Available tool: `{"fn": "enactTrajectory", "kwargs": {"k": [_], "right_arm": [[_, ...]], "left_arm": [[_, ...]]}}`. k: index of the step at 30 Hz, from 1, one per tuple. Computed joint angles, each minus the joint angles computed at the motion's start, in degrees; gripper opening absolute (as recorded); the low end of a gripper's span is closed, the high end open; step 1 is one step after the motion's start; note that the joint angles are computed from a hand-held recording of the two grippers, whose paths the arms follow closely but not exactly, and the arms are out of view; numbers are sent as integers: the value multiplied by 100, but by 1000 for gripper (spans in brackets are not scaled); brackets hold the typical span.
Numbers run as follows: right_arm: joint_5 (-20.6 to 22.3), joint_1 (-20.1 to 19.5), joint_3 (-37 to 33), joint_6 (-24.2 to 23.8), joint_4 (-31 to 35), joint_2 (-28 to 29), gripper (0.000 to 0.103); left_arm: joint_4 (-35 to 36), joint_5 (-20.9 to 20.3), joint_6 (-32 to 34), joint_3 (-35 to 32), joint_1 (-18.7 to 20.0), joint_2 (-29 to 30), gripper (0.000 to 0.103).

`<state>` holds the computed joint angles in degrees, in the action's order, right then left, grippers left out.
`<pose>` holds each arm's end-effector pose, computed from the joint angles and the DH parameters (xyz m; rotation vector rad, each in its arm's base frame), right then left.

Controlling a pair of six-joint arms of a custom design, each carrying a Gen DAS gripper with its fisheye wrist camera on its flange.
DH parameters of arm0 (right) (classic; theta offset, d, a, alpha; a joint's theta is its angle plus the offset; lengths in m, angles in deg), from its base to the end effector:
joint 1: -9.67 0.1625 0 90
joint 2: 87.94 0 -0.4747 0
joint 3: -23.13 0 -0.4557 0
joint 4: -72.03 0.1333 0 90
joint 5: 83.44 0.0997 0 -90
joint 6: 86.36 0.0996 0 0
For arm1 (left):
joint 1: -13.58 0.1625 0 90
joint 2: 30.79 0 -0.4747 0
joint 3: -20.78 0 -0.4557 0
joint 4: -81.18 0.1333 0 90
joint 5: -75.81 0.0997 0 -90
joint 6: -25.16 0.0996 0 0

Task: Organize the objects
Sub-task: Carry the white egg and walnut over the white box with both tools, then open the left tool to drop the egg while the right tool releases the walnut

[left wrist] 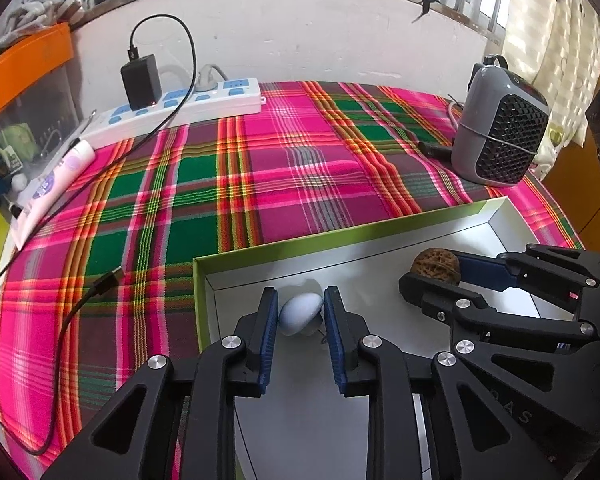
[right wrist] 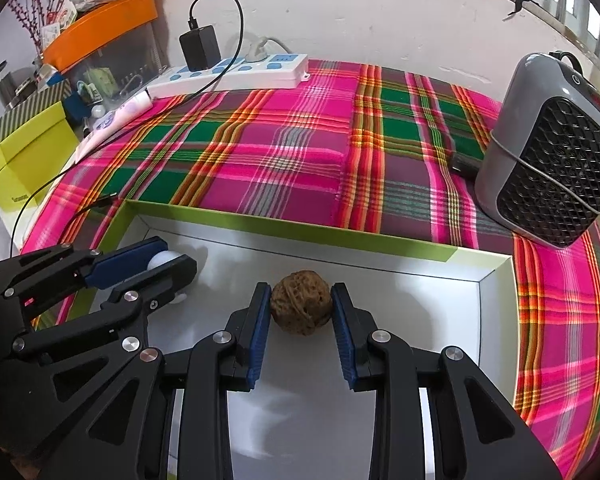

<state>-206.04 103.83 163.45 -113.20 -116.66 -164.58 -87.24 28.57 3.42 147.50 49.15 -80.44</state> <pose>0.1115 -0.4346 0.2044 0.4293 -2.3786 0.6059 -0.2985 -0.4605 0.0094 0.6915 2.3987 -0.6260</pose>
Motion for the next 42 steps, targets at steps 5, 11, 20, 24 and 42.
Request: {"fn": "enactTrajectory", "kwargs": {"k": [5,11,20,24,42], "right_arm": [[-60,8,32,-5,-186,17,39],[-8,-28,73,89,-132,-77,43],[13,25,203,65,-243,-167,51],[3,76,277,62,-263,-245,52],[69,231,773,186,-476,-770,52]], "left_arm": [[-16,-50,-6,19,14,-27,25],[-55,-13,-75,95,-17,-102,36],[-3,105,-266,266,-147,-291,41],[31,128,-378,352,-220,-382,43],[133,216,-976,905,-727,-882,45]]}}
